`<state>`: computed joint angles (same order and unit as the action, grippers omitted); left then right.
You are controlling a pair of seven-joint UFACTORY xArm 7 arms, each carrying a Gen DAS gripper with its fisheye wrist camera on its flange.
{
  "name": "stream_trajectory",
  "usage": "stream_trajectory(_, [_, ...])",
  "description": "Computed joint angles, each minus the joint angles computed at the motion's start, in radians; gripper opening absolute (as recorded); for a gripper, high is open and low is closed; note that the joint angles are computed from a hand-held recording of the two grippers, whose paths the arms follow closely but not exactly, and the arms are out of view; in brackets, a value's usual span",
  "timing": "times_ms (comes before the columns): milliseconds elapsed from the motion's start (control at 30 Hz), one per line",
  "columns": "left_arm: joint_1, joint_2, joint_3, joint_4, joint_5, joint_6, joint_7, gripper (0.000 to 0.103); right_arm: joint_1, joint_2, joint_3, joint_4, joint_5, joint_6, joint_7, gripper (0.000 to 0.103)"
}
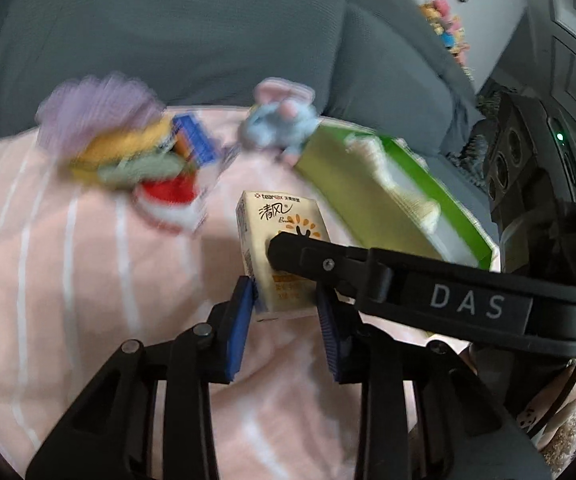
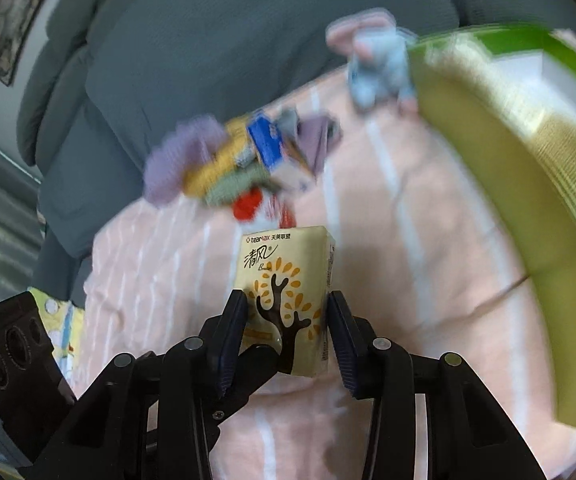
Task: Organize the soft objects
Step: 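Carry the tissue pack into the green box and release it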
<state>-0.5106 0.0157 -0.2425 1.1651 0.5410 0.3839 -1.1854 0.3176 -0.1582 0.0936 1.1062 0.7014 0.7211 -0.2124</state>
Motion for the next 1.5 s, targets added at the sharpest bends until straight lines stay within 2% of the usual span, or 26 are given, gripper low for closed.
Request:
stream_trajectory(167, [-0.04, 0.076, 0.005, 0.154, 0.114, 0.039, -0.012, 0.032, -0.017, -0.078, -0.023, -0.015, -0.025, -0.078, -0.008, 0.044])
stream_trajectory(400, [-0.134, 0.218, 0.058, 0.354, 0.152, 0.025, 0.05, 0.032, -0.036, -0.159, -0.072, -0.063, -0.064, -0.169, -0.006, 0.045])
stream_trajectory(600, [-0.195, 0.354, 0.089, 0.527, 0.065, 0.035, 0.189, 0.032, -0.056, -0.18, -0.115, -0.098, -0.098, -0.222, 0.035, 0.045])
stream_trajectory(700, [-0.201, 0.424, 0.075, 0.613, -0.021, 0.042, 0.293, 0.032, -0.075, -0.188, -0.126, -0.116, -0.114, -0.231, 0.067, 0.045])
stream_trajectory(867, [-0.22, 0.566, 0.053, 0.805, -0.151, 0.102, 0.466, 0.032, -0.108, -0.174, -0.158, -0.129, -0.121, -0.238, 0.098, 0.045])
stream_trajectory(1033, [-0.235, 0.708, 0.033, 1.011, -0.281, 0.202, 0.619, 0.032, -0.147, -0.146, -0.17, -0.131, -0.133, -0.227, 0.135, 0.045])
stream_trajectory(1233, [-0.262, 0.809, 0.051, 1.164, -0.4, 0.285, 0.712, 0.031, -0.189, -0.124, -0.166, -0.132, -0.155, -0.201, 0.18, 0.045])
stream_trajectory(1367, [-0.288, 0.87, 0.083, 1.272, -0.46, 0.352, 0.75, 0.031, -0.21, -0.115, -0.155, -0.134, -0.183, -0.194, 0.22, 0.045])
stream_trajectory(1500, [-0.302, 0.899, 0.109, 1.327, -0.502, 0.392, 0.764, 0.031, -0.222, -0.108, -0.146, -0.131, -0.213, -0.188, 0.255, 0.045])
